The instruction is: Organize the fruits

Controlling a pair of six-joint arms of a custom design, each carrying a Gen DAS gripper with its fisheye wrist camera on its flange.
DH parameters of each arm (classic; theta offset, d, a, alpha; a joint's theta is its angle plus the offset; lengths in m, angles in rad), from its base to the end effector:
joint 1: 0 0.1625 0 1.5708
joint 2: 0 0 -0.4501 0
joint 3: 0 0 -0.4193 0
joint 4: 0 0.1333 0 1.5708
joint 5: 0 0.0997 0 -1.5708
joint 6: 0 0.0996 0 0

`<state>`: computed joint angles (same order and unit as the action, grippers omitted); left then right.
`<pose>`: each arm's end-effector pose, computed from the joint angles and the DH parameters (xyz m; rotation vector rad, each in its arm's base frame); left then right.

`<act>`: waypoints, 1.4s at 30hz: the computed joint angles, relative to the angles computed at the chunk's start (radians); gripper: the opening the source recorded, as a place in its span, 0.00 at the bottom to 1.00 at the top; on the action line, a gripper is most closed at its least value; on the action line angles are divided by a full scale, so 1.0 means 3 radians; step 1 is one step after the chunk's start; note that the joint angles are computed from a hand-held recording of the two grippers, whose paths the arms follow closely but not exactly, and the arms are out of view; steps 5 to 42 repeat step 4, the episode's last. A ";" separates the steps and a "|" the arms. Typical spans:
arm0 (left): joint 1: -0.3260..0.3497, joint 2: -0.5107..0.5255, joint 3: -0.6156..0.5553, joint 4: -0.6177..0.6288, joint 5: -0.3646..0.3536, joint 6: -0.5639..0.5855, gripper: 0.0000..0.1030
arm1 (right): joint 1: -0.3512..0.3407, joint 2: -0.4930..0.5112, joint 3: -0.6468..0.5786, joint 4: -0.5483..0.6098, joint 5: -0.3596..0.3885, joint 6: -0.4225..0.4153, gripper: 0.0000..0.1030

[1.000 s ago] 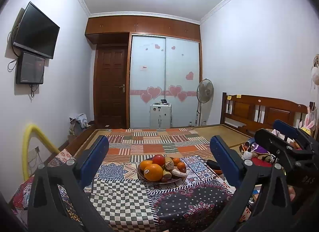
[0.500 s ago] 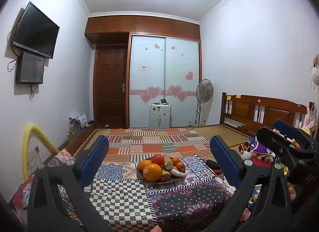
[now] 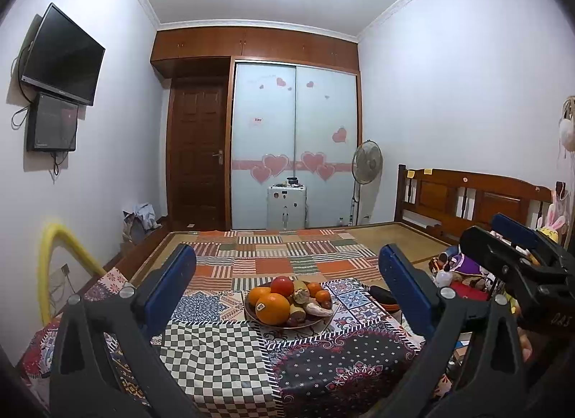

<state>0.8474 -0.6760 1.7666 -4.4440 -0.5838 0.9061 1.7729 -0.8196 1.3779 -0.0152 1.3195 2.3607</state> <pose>-0.2201 -0.5761 0.1813 0.3865 1.6708 -1.6895 0.2941 -0.6480 0.1341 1.4205 -2.2524 1.5326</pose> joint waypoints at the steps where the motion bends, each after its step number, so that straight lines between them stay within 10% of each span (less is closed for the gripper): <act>1: -0.0001 0.0000 0.0004 0.0011 -0.0005 -0.0006 1.00 | -0.0001 0.0003 -0.0003 0.0001 -0.0002 0.0001 1.00; 42: 0.0000 -0.0003 0.0013 0.0026 -0.0009 -0.0018 1.00 | 0.0001 0.0012 -0.0016 0.0017 -0.0006 0.0008 1.00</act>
